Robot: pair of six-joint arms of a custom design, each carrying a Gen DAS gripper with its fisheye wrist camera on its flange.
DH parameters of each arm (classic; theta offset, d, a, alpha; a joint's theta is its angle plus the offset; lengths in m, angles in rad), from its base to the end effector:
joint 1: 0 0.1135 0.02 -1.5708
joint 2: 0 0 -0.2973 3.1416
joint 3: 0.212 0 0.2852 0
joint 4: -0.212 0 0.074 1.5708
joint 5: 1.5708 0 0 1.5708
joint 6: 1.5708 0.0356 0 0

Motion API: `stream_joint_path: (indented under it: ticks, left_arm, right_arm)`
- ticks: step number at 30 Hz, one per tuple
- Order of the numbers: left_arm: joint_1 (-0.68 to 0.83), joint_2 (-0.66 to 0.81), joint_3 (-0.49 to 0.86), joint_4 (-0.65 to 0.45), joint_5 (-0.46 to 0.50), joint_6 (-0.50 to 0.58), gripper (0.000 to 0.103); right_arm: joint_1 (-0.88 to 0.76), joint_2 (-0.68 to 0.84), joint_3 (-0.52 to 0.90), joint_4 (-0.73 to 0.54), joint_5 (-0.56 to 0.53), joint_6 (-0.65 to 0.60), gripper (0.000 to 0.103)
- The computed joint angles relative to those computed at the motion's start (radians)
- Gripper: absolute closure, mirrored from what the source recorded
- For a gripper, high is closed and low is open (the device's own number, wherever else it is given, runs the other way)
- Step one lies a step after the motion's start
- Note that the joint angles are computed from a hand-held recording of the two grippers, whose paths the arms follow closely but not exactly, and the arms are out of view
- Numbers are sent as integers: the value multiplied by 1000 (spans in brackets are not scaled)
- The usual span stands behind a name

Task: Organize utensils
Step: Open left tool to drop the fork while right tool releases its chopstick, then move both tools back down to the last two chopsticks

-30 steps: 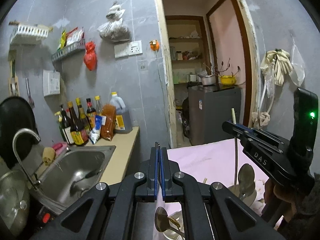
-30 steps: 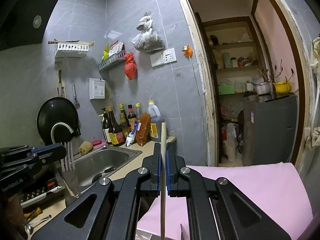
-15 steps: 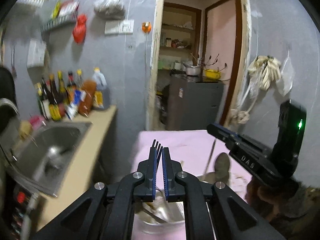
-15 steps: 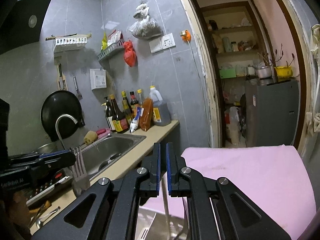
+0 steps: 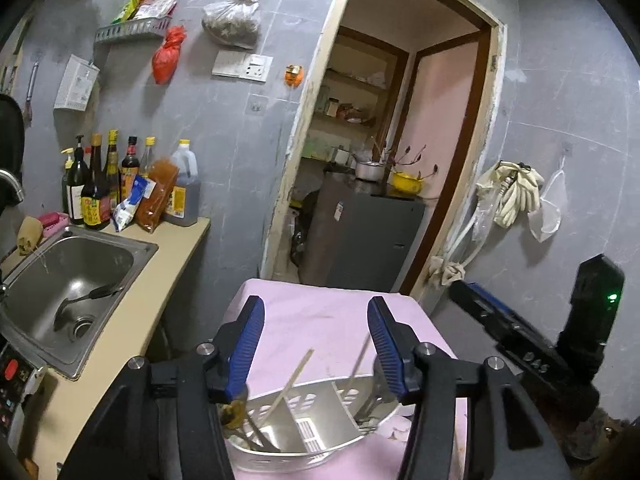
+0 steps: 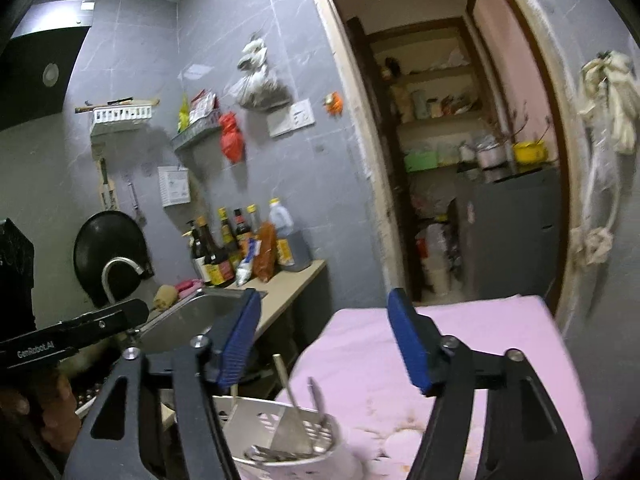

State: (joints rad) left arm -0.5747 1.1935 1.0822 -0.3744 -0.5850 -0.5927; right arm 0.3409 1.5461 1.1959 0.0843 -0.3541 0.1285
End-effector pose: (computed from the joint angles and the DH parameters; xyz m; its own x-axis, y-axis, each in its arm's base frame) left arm 0.2507 -0.1389 0.3702 -0.3492 -0.3287 -0.8775 -0.1829 0.9424 -0.2802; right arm 0.3717 0.1450 0.3432 -0.3262 0.0118 -0.9452 -0.5920 0.7770 0.2140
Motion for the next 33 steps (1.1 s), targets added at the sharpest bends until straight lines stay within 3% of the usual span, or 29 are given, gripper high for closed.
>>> stream_joint_path:
  ticks: [3, 7, 12, 20, 33]
  left_arm:
    - [-39, 30, 32, 4, -38, 12, 39]
    - [-95, 74, 73, 37, -92, 35, 19]
    - [-160, 141, 111, 98, -169, 56, 6]
    - [-243, 273, 184, 159, -228, 102, 3]
    - [-301, 478, 346, 88, -204, 63, 3]
  right_arm:
    - [-36, -64, -24, -22, 27, -28, 23]
    - [-88, -141, -47, -64, 57, -63, 14]
    - [-154, -230, -84, -92, 108, -102, 2]
    - [-276, -297, -97, -164, 95, -162, 2]
    - [-509, -242, -114, -249, -30, -239, 2]
